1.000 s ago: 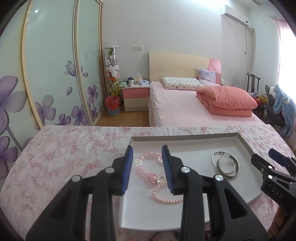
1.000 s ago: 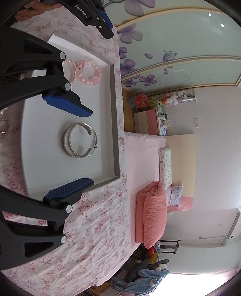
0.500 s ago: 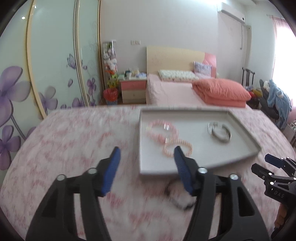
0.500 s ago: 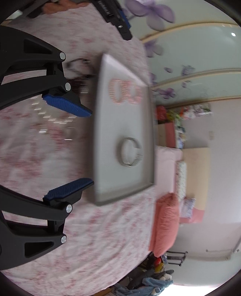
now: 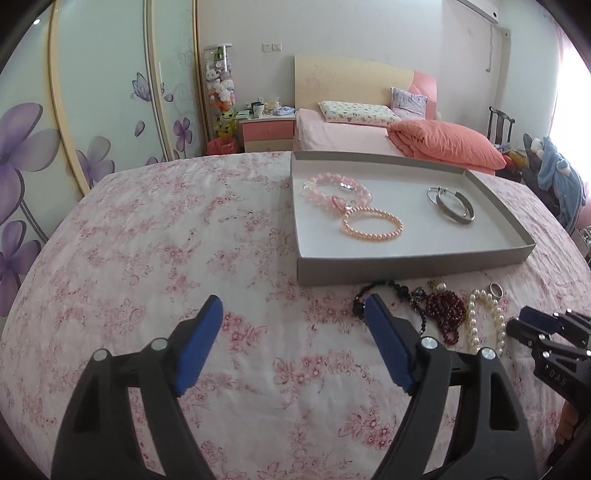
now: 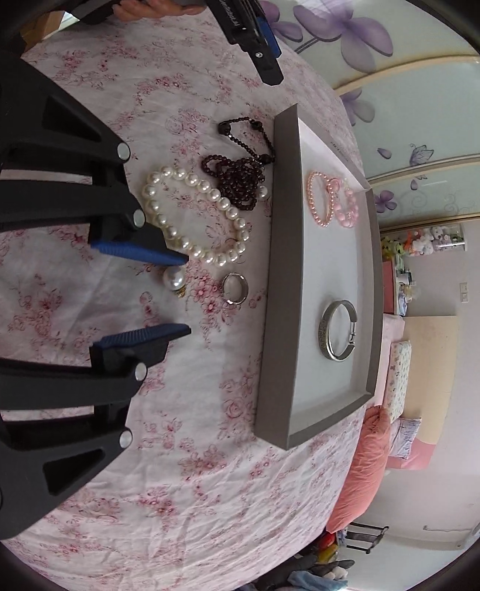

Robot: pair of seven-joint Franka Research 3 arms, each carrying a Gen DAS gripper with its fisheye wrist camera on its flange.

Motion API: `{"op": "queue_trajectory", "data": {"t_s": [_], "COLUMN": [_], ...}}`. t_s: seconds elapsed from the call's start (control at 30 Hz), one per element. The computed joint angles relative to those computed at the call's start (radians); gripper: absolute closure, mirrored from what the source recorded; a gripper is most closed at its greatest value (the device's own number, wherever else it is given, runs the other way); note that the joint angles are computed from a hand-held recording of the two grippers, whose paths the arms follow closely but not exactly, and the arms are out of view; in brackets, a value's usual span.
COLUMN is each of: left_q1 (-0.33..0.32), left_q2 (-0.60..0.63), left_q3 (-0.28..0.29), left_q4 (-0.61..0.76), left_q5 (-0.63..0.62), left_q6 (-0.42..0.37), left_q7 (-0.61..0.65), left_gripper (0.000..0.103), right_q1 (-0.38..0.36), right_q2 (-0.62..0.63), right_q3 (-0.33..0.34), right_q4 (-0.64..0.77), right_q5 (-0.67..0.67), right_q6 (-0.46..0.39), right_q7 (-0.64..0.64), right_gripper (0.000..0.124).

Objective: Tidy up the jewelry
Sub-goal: 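Withdraw both tools from the tray toward the remaining necklaces and ring, then close the left tool on the black beaded bracelet while the right tool grips a loose pearl bead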

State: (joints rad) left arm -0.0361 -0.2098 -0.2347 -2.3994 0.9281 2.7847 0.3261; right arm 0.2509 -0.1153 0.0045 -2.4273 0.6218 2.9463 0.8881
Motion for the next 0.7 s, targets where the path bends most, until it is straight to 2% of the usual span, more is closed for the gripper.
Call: {"op": "queue_trajectory", "data": {"t_s": [0.1, 0.17, 0.23, 0.3, 0.4, 0.47, 0.57, 0.7], "left_q1": [-0.010, -0.019, -0.028, -0.037, -0.050, -0.060, -0.073, -0.093], "left_q2": [0.013, 0.023, 0.034, 0.046, 0.068, 0.087, 0.119, 0.163], "left_q3": [0.000, 0.003, 0.005, 0.006, 0.011, 0.013, 0.014, 0.024], "left_q4": [0.009, 0.018, 0.026, 0.037, 0.054, 0.070, 0.100, 0.139], "left_q5": [-0.018, -0.037, -0.058, -0.079, -0.118, -0.143, -0.163, -0.207], "left_q6": [-0.002, -0.005, -0.007, -0.017, -0.030, -0.042, -0.072, -0.105], "left_q7": [0.022, 0.043, 0.064, 0.084, 0.112, 0.131, 0.144, 0.164], "left_gripper": [0.025, 0.025, 0.025, 0.026, 0.028, 0.031, 0.038, 0.049], "right_q1": [0.002, -0.023, -0.062, -0.123, -0.158, -0.133, -0.146, -0.127], "right_q2": [-0.005, -0.015, -0.009, 0.004, 0.018, 0.022, 0.022, 0.016], "right_q3": [0.004, 0.023, 0.042, 0.064, 0.058, 0.030, 0.038, 0.020], "right_q4": [-0.004, -0.023, -0.027, -0.020, -0.014, -0.011, -0.017, -0.022], "right_q5": [-0.015, -0.099, -0.208, -0.346, -0.456, -0.419, -0.491, -0.470], "right_q6": [0.002, 0.028, 0.050, 0.062, 0.075, 0.074, 0.083, 0.083], "right_q7": [-0.001, 0.067, 0.169, 0.329, 0.469, 0.443, 0.494, 0.473], "right_gripper": [0.105, 0.107, 0.107, 0.107, 0.107, 0.107, 0.107, 0.107]}}
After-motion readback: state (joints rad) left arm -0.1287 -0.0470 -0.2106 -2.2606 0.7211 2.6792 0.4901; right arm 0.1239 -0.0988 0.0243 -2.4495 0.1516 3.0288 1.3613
